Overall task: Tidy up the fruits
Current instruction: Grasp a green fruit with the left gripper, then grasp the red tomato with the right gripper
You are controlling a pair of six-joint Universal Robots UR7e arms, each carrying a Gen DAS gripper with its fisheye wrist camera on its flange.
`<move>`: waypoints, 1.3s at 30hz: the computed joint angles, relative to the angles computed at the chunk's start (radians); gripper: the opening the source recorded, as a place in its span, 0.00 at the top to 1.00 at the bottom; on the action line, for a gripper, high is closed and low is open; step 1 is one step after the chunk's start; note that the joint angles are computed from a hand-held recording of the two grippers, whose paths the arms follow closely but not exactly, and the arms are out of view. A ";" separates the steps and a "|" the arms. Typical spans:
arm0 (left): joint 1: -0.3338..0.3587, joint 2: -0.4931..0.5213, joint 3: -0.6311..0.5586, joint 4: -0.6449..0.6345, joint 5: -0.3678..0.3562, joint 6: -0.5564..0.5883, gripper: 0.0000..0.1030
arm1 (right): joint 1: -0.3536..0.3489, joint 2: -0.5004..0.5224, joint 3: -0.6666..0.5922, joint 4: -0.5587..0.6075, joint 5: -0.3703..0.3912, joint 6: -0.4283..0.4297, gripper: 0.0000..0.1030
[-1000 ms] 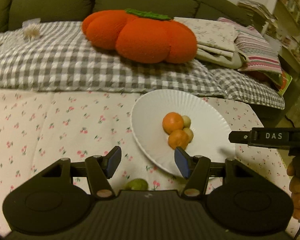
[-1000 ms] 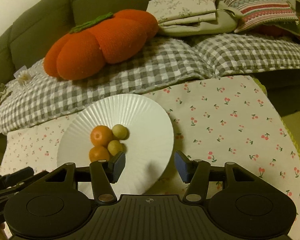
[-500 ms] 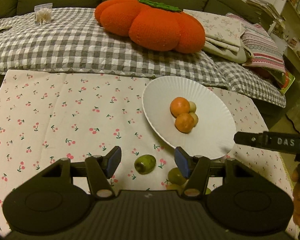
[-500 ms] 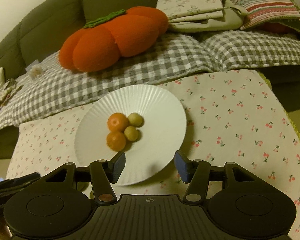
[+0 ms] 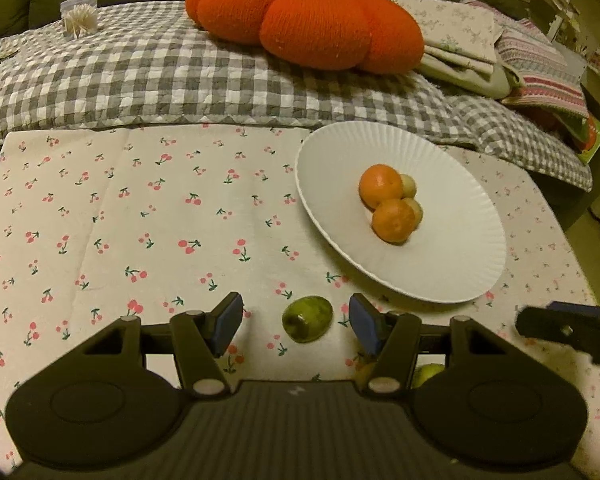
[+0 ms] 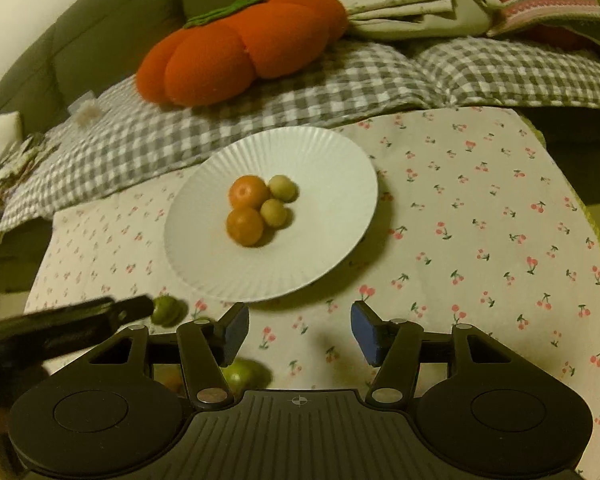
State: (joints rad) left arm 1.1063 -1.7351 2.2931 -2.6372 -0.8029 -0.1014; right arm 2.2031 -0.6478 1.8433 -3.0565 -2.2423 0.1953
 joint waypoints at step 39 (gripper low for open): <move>-0.085 -0.091 0.013 0.168 0.063 -0.150 0.74 | -0.031 0.017 -0.006 0.214 0.231 0.041 0.59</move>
State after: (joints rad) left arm 1.0212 -1.8259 2.3062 -2.4690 -0.7402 -0.2511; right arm 2.1717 -0.6304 1.8372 -2.8430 -2.0117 0.2367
